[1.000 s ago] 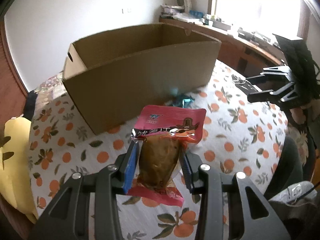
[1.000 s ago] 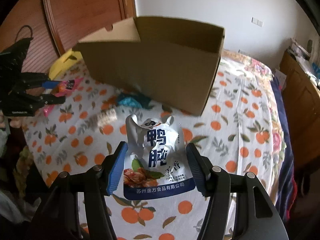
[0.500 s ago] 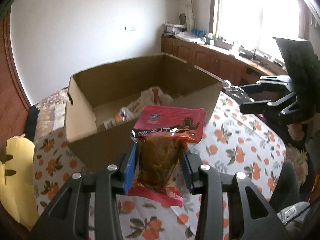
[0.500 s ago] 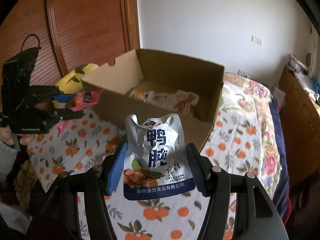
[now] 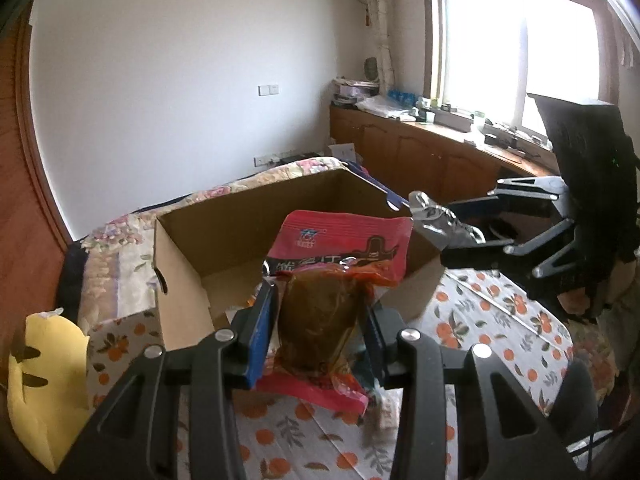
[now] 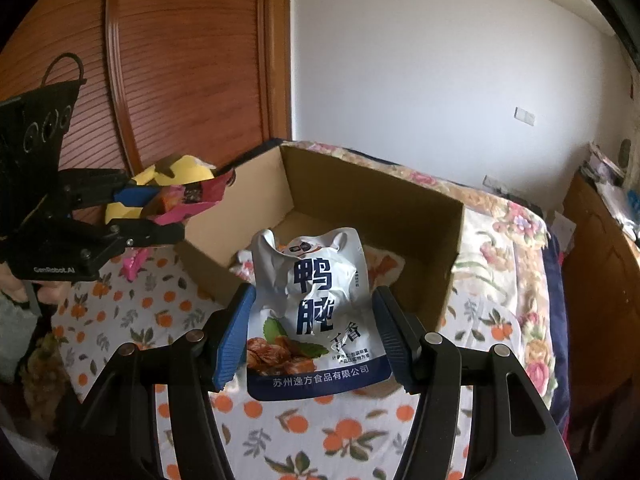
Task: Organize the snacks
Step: 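Carry the pink packet in the left tool while the right tool carries the white pouch over the box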
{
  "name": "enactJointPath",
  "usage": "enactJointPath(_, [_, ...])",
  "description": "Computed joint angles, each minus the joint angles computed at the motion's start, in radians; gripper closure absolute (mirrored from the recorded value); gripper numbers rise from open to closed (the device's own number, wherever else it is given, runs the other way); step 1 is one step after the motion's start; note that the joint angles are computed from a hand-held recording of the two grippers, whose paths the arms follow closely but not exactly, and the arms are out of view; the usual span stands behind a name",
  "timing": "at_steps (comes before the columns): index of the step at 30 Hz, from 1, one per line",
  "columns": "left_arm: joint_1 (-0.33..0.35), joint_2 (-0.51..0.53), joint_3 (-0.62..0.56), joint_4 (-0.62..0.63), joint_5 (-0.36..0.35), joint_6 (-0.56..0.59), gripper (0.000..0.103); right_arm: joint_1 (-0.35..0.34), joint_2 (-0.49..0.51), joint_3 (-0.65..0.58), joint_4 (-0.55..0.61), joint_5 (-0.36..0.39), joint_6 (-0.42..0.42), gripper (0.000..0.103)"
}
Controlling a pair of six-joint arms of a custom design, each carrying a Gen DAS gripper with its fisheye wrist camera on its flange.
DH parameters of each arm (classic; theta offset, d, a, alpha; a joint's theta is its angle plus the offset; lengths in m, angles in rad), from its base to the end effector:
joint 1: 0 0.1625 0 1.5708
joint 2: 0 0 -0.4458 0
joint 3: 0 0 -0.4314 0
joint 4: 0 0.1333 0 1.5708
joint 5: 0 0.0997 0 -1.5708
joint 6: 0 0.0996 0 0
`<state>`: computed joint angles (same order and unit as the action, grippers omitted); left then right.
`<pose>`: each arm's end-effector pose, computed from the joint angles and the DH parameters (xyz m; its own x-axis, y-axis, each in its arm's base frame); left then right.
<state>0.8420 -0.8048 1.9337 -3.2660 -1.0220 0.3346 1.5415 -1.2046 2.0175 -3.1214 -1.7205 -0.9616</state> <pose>-0.2769 -0.5883 0.0756 -0.5926 0.5462 -0.5920 0.8010 0.4766 -0.3622 0.1009 -0.5994 0.2596 -0.5817 -0.5327 0.6147 -0.7958 0.5293 -0.2943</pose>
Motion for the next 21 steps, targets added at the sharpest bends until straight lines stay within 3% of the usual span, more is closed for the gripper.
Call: enactJointPath(21, [0.089, 0.159, -0.264, 0.079, 0.039, 0.046, 0.063, -0.012, 0.184, -0.212, 0.016, 0.032, 0.06, 0.041])
